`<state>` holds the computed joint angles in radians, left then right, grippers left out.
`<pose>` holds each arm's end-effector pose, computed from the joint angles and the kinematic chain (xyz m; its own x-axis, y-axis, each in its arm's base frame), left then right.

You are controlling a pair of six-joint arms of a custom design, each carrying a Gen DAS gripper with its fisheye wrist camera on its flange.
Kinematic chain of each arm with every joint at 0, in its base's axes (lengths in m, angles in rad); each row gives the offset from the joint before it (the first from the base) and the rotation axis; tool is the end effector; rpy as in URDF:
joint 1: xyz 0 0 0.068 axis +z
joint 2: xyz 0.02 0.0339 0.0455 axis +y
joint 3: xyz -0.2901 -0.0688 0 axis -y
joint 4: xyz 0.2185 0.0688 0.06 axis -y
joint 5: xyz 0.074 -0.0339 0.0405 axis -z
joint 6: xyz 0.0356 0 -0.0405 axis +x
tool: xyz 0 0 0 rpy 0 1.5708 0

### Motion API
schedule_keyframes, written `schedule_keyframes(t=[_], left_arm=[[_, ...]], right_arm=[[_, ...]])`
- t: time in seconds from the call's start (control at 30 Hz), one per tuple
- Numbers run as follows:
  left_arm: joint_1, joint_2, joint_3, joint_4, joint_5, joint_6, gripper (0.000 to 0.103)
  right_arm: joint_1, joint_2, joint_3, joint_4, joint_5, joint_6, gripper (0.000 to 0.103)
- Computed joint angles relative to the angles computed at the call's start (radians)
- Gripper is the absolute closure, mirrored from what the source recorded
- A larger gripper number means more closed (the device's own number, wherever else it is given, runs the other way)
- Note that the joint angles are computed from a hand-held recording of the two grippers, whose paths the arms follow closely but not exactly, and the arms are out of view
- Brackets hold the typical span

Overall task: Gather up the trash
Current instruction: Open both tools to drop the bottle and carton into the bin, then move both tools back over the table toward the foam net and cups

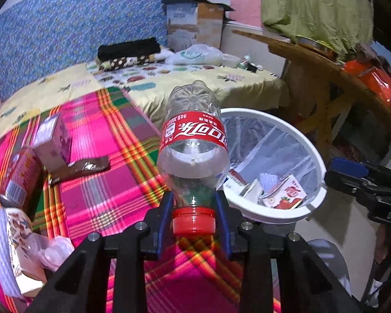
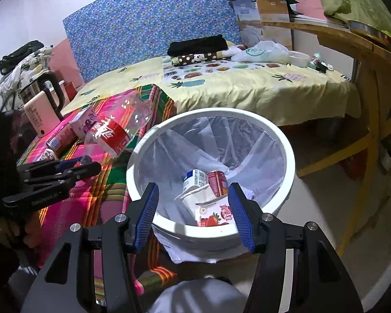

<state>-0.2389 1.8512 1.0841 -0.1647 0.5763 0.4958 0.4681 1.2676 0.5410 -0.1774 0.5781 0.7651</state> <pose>0.3463 -0.1043 0.2005 -0.4414 0.5181 -0.7327 0.8233 0.5586 -0.1010 0.1879 0.0732 0.2085 -0.5587 0.3675 -0.7435 0.4307 0.8947 0.1186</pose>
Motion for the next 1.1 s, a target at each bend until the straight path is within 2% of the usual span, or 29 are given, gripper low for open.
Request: schedule_keyframes(t=[0.23, 0.33, 0.4, 0.43, 0.73, 1.1], left_arm=[[-0.051, -0.012, 0.025, -0.083, 0.053, 0.046, 0.069], [-0.068, -0.02, 0.021, -0.075, 0.058, 0.037, 0.068], [-0.063, -0.026, 0.022, -0.078, 0.078, 0.031, 0.046], [-0.059, -0.028, 0.021, -0.075, 0.086, 0.024, 0.045], [-0.014, -0.034, 0.03, -0.117, 0.102, 0.007, 0.045], [0.104, -0.07, 0.003, -0.148, 0.109, 0.007, 0.045]], right_arm=[[0.016, -0.016, -0.014, 0.0, 0.021, 0.018, 0.046], [0.02, -0.027, -0.018, 0.0, 0.025, 0.019, 0.046], [0.022, -0.033, -0.02, -0.001, 0.027, 0.018, 0.046], [0.023, -0.037, -0.021, 0.001, 0.027, 0.016, 0.046], [0.044, -0.045, -0.023, 0.039, 0.031, 0.007, 0.046], [0.12, 0.034, 0.071, 0.012, 0.037, -0.006, 0.046]])
